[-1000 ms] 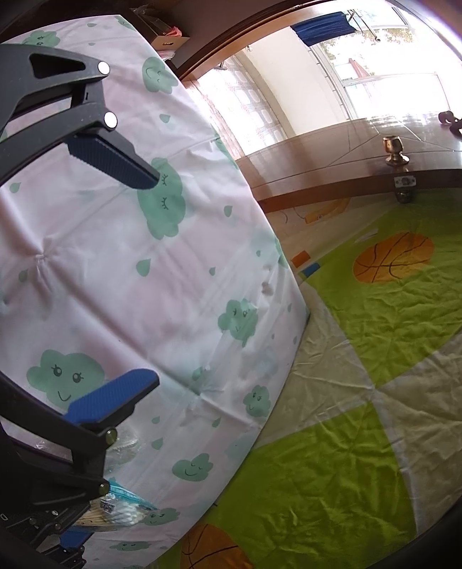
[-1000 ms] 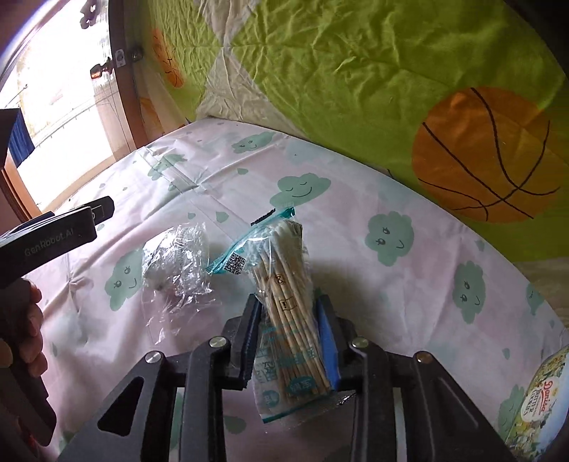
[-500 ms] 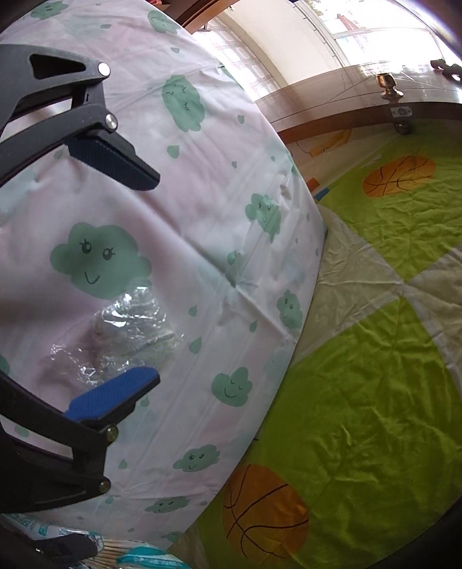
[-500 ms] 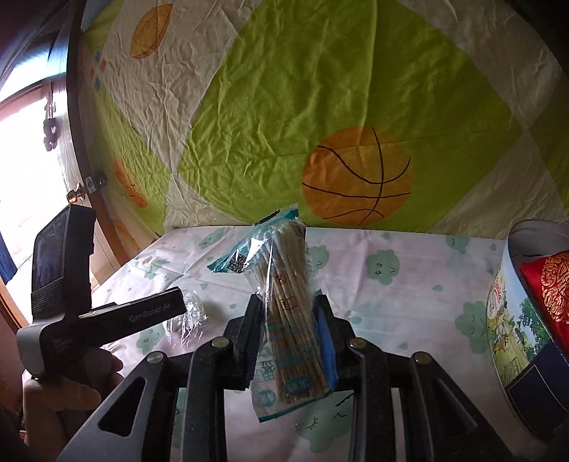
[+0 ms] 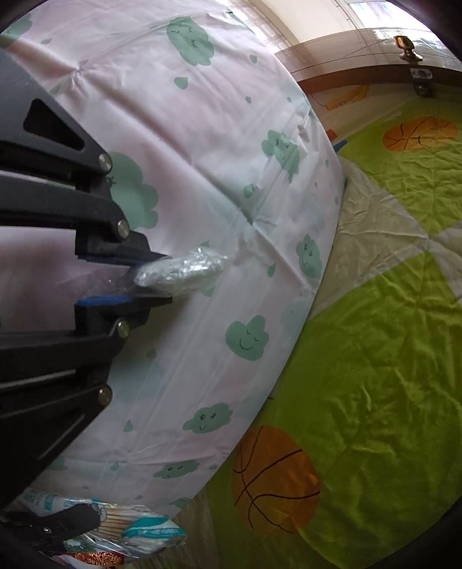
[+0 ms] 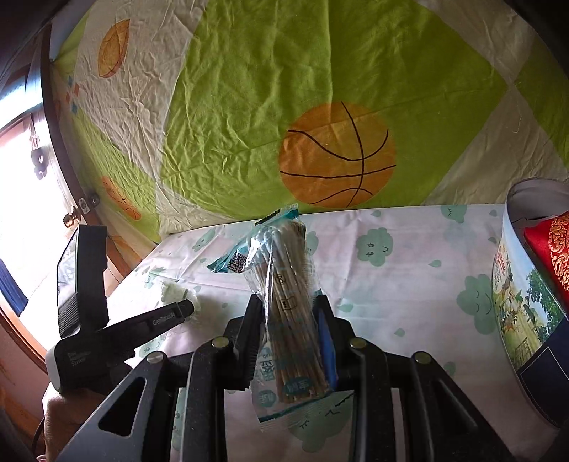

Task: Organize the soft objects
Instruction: 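Grasp the clear plastic bag with the left tool while the right tool lifts the swab bag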

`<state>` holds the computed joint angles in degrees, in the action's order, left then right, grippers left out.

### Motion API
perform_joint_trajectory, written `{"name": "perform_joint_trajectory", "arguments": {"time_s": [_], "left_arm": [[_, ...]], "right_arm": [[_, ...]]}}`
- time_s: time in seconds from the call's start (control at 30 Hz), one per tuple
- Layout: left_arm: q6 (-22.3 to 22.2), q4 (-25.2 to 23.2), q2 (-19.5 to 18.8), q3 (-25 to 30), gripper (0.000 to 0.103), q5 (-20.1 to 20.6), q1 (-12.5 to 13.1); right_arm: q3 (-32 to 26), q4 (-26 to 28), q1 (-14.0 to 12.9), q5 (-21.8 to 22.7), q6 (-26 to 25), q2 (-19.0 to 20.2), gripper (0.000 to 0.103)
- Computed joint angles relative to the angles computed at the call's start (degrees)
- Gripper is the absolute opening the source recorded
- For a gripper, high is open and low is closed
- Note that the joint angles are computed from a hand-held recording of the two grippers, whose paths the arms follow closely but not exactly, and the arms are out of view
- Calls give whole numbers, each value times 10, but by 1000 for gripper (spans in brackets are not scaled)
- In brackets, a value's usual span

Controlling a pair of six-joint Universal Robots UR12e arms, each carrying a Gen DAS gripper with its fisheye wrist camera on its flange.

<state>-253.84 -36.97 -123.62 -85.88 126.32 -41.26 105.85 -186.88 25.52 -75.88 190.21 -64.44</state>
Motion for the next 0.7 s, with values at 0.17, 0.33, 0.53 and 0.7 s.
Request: {"name": "perform_joint_trajectory", "arguments": {"time_s": [0.17,0.33,0.53,0.7], "left_arm": [[58,117,12,-37,11,22,-5],[115,170,8,-35,10,93,-20],[212,272,-11,-23,11,121,-32],[248,244,-35,17,11,156,-46]], "right_arm": [[2,-6,-1,1,4,0,32],[11,-46,1,-12,3,-1,32],[18,-95,7,-41,-3,0,32],[25,-137,4,-33,1,-1,32]]}}
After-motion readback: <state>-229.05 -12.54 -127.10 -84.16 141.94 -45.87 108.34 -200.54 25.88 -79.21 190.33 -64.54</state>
